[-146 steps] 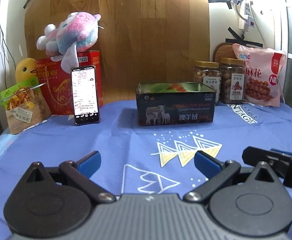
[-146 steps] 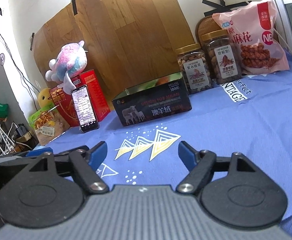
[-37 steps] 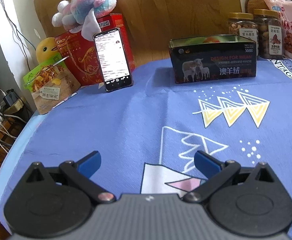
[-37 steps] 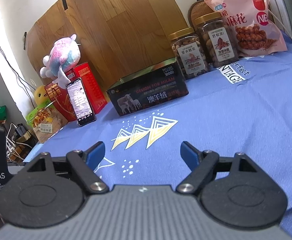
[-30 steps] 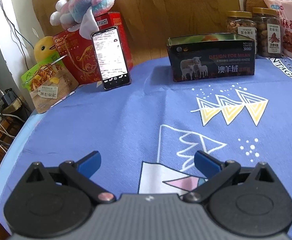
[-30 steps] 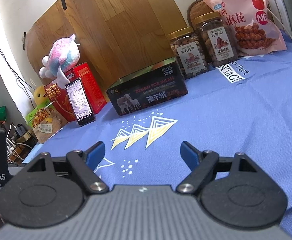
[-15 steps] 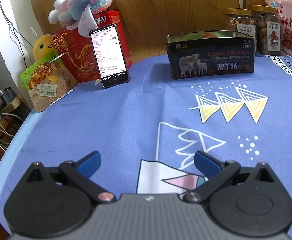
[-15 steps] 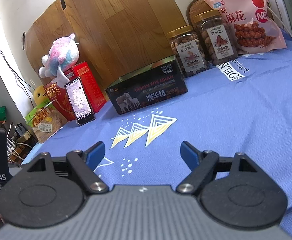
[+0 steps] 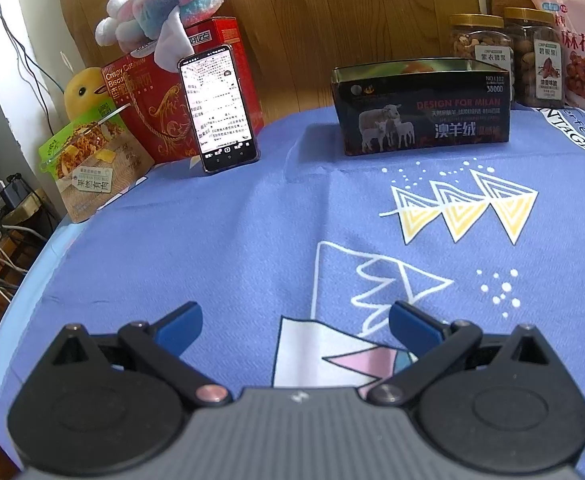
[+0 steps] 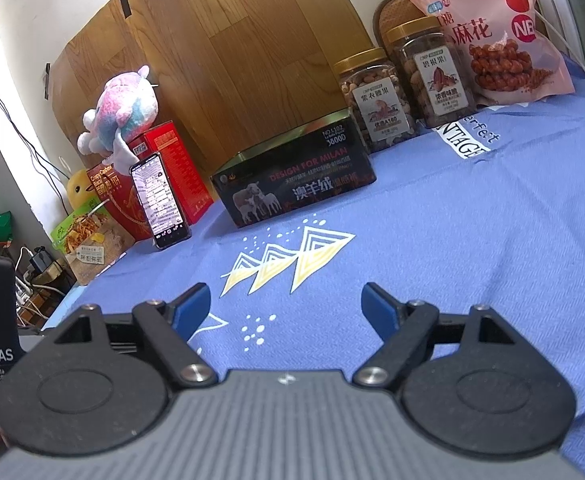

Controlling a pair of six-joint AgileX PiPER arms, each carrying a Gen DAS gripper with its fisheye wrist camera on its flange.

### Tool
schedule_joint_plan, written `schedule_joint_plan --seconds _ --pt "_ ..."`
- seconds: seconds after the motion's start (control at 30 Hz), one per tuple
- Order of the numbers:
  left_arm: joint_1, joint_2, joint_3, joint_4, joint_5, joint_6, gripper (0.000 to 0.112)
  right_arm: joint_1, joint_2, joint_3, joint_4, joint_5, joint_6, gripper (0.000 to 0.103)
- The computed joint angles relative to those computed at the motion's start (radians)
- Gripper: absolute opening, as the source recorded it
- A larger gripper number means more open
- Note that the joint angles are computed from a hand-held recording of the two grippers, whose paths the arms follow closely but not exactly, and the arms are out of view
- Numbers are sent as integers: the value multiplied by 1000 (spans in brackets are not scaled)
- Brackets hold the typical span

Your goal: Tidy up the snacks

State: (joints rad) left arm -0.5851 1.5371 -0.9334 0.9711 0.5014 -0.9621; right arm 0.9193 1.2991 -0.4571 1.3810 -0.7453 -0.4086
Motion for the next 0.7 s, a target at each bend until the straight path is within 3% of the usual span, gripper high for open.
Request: schedule_joint_plan --seconds 0.7 --pt "-6 6 -9 -25 8 25 103 -9 -4 -3 3 19 -5 85"
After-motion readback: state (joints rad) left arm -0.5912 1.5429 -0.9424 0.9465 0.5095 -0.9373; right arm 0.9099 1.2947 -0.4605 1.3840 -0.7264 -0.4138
